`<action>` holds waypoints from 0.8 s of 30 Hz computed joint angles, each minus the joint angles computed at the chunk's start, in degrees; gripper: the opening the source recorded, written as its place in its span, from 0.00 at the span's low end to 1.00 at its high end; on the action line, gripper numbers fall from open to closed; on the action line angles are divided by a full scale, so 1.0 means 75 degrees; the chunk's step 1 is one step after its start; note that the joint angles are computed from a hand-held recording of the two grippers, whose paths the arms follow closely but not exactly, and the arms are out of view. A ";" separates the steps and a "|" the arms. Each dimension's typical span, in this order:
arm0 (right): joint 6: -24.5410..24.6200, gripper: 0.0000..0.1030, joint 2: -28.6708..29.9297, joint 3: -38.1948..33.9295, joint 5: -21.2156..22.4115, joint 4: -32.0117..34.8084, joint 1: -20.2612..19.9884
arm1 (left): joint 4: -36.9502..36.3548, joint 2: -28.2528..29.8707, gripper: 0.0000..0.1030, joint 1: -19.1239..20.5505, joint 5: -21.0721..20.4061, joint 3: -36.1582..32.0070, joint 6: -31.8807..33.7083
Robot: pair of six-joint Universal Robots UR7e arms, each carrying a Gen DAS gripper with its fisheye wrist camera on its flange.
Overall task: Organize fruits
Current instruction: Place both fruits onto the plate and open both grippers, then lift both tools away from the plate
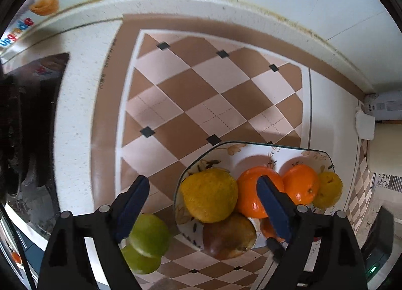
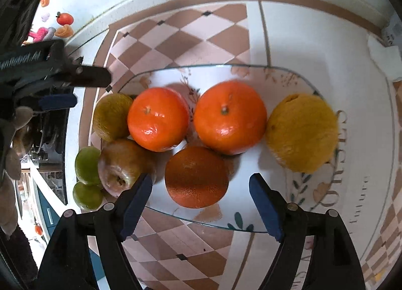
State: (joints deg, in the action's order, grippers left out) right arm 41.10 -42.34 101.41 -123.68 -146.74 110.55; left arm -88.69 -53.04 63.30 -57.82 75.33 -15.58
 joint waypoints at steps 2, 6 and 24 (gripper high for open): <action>0.0205 0.87 -0.0098 0.0030 -0.0240 0.0270 0.0138 | -0.0170 -0.0291 0.85 -0.0119 0.0173 0.0299 0.0039; 0.0848 0.87 -0.0283 0.0089 -0.0825 0.0936 0.0513 | -0.0672 -0.1045 0.85 -0.0298 0.0434 0.1130 0.0138; 0.3827 0.89 -0.1353 0.0266 -0.2220 0.3460 0.2615 | -0.1640 -0.4120 0.85 -0.1708 0.0797 0.3747 0.0406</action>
